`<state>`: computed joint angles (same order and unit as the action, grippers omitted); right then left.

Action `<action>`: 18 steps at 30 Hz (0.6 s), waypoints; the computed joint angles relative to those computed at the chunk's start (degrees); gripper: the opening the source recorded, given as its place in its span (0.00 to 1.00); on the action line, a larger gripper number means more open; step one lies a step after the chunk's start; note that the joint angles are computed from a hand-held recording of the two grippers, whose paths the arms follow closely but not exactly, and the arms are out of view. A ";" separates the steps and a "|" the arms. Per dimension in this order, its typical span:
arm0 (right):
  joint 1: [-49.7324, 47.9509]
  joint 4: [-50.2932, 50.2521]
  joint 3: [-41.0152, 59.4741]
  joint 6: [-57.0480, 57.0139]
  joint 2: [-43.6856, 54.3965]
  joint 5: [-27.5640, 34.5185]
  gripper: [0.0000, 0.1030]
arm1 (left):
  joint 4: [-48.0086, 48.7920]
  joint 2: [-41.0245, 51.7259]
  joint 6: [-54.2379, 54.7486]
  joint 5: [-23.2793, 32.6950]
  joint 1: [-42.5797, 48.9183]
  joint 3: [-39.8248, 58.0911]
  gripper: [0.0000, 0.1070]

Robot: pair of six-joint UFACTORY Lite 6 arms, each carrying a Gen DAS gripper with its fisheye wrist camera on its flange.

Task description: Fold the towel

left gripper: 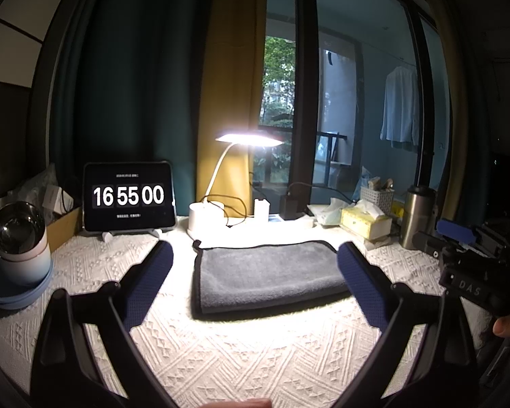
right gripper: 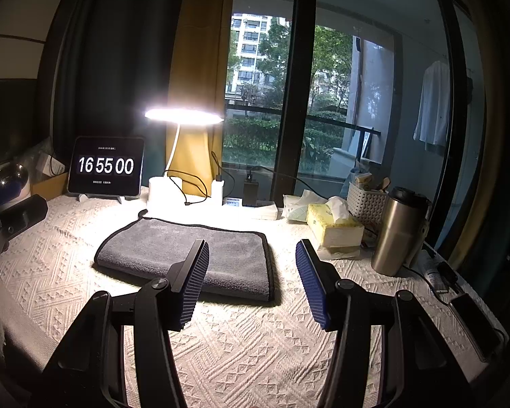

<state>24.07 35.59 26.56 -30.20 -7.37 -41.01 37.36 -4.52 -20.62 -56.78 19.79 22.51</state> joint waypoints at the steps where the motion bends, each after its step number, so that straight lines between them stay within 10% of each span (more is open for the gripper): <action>1: 0.00 0.00 0.00 0.00 0.00 0.00 0.54 | 0.04 0.02 -0.01 0.01 0.03 0.03 0.92; 18: 0.22 0.01 -0.10 0.11 -0.04 -0.39 0.54 | 0.56 -0.20 -0.40 -0.66 0.45 -0.58 0.92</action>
<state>24.29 35.60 26.46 -30.09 -7.40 -41.40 37.92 -4.72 -21.03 -57.44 20.25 21.93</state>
